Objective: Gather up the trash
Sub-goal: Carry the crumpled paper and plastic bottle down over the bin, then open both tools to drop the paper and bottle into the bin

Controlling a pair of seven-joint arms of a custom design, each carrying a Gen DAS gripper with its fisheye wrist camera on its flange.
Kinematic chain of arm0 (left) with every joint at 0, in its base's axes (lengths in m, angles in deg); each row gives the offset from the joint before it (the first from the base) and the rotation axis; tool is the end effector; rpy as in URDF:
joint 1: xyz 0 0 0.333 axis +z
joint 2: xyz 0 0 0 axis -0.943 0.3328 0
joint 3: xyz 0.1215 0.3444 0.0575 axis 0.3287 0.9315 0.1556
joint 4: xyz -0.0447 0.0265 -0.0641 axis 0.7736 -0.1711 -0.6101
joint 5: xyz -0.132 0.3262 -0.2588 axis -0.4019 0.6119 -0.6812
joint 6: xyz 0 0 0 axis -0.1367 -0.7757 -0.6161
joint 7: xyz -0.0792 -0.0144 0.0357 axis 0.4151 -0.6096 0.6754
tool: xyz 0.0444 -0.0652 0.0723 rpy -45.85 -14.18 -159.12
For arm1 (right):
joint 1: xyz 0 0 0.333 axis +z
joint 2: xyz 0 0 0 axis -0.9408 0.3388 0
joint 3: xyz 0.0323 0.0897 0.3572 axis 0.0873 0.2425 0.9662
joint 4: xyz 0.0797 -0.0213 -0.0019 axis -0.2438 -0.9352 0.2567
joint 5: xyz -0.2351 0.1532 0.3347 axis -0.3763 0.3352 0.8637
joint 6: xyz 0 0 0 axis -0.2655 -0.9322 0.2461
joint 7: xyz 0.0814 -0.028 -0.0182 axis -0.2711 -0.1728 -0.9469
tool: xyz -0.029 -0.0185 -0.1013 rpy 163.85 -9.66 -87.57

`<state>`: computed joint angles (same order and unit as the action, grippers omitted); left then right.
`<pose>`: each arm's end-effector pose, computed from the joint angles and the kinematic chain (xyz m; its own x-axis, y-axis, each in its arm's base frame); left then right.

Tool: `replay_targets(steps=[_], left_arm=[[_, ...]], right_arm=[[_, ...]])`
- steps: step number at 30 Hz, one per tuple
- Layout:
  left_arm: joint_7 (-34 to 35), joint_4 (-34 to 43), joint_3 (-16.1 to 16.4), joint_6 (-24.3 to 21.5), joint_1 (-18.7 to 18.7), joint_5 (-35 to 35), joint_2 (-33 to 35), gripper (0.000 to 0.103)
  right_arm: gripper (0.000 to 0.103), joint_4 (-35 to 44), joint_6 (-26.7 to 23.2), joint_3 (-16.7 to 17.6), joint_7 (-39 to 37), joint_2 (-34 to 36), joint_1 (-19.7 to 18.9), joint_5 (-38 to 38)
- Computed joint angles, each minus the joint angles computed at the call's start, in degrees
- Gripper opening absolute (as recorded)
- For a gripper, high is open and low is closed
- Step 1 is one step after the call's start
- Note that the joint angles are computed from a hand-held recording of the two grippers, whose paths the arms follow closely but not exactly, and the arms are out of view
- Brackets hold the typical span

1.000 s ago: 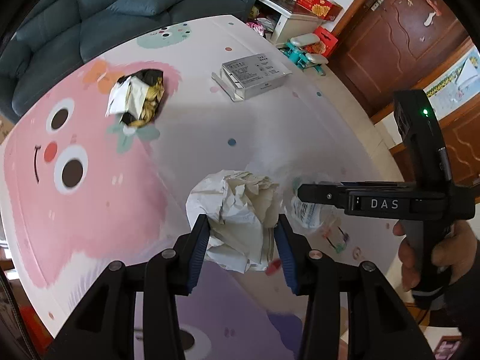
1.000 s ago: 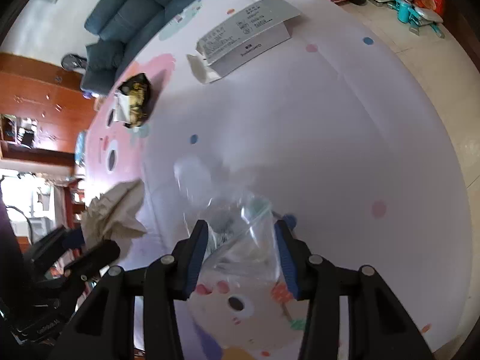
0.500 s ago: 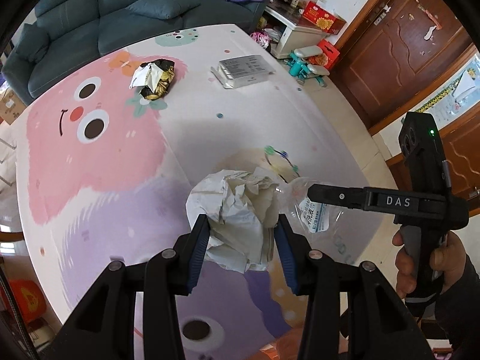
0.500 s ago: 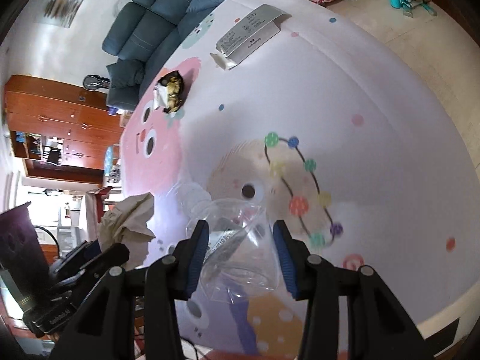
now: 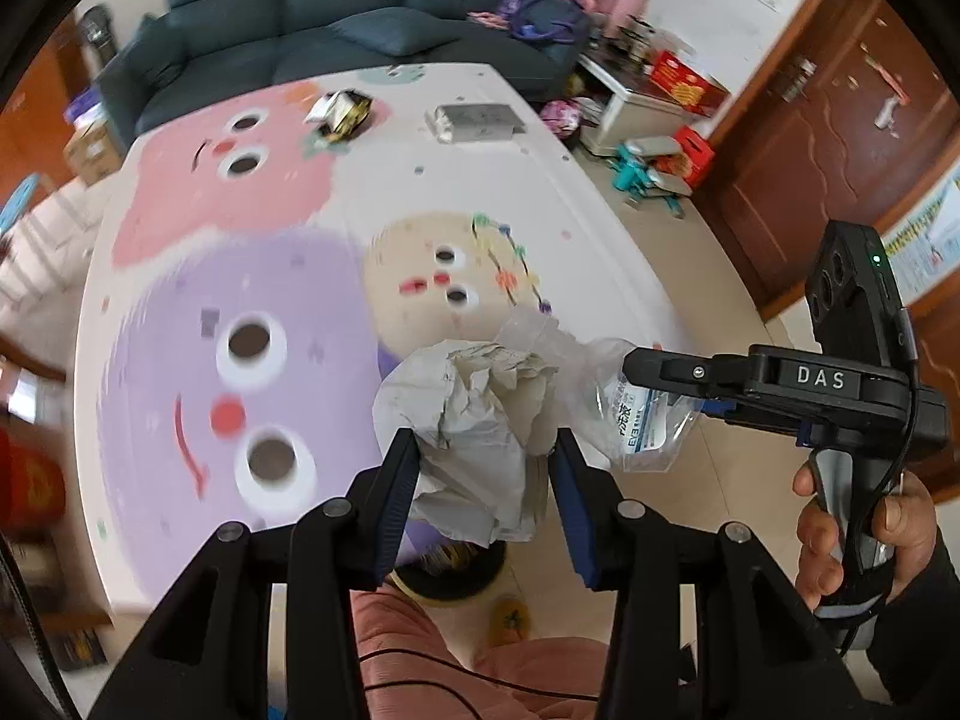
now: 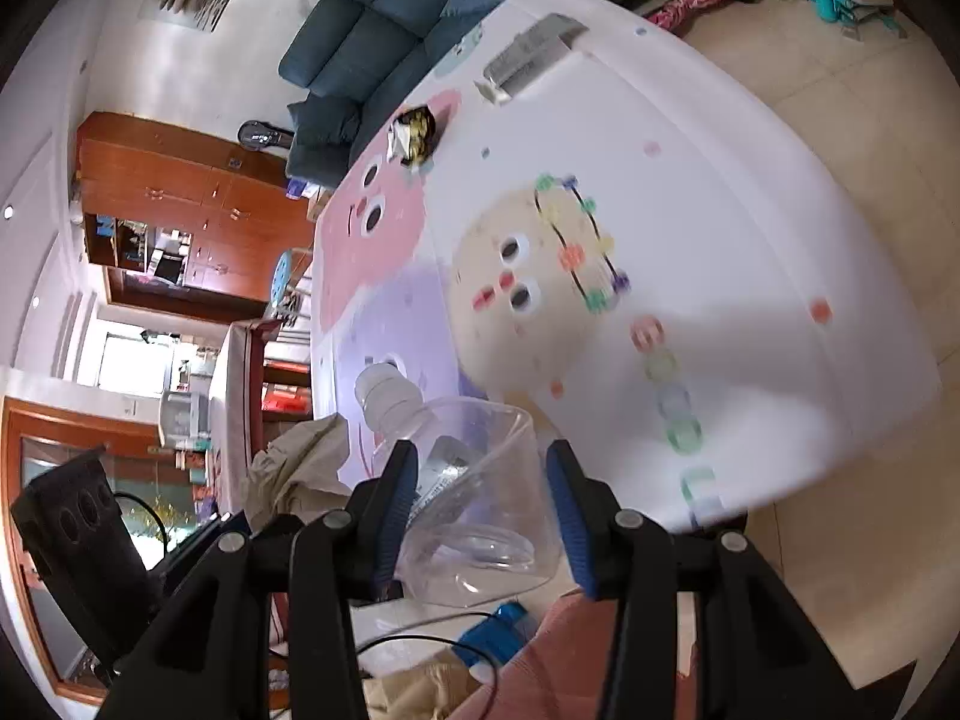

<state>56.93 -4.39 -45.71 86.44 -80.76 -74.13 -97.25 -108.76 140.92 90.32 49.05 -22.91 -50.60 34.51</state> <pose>0.3969 -0.1648 0.9470 -0.0692 -0.9722 0.2236 -0.9173 -0.0261 -0.3973 0.4674 0.2770 0.8774 0.0011 -0.7426 -0.6697 -0.9849 0.1151 -0.1293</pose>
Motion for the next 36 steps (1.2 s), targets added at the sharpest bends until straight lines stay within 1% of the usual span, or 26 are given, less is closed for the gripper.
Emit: replay_targets(steps=[3, 7, 13, 17, 21, 25, 29, 32, 36], left_arm=[[-4.1, -4.0, -1.4, -0.2, -0.6, 0.2, -3.6, 0.043], [-7.4, -8.3, -2.5, -1.8, -2.3, 0.2, -7.5, 0.043], [-9.4, -15.0, -1.8, -2.0, -4.8, -1.8, -12.5, 0.043], [-9.4, -22.5, -0.6, 0.1, -6.3, -4.2, -16.4, 0.043], [-8.4, -30.9, 0.1, 3.2, -7.7, -6.1, -20.2, 0.043], [-7.2, -39.8, 0.3, 7.0, -8.6, -6.8, -23.4, 0.043], [-7.0, -48.3, 0.6, 11.6, -9.0, -7.6, -25.8, 0.044], [-7.4, -54.5, 0.6, 15.6, -9.0, -8.1, -26.7, 0.044], [-7.6, -59.2, 0.6, 19.7, -9.4, -8.4, -25.9, 0.046]], right_arm=[[0.044, -3.9, -1.1, -0.6, -1.0, -3.7, -0.1, 1.4], [0.044, -8.5, -2.0, -1.0, -0.7, -8.1, -0.2, 3.1], [0.044, -15.5, -3.1, -0.5, 0.2, -14.5, 0.1, 2.8], [0.044, -22.1, -2.6, 0.7, 2.3, -19.1, -0.2, 1.8], [0.044, -30.2, -0.8, 2.5, 5.3, -23.6, -0.7, 0.0], [0.045, -38.7, 2.0, 4.5, 8.7, -26.6, -1.1, -2.1], [0.045, -47.5, 7.2, 6.3, 11.7, -28.6, -1.1, -3.3], [0.045, -52.0, 10.6, 6.7, 13.3, -28.4, -0.3, -3.6], [0.045, -57.3, 16.1, 7.1, 15.7, -27.7, 0.9, -3.1]])
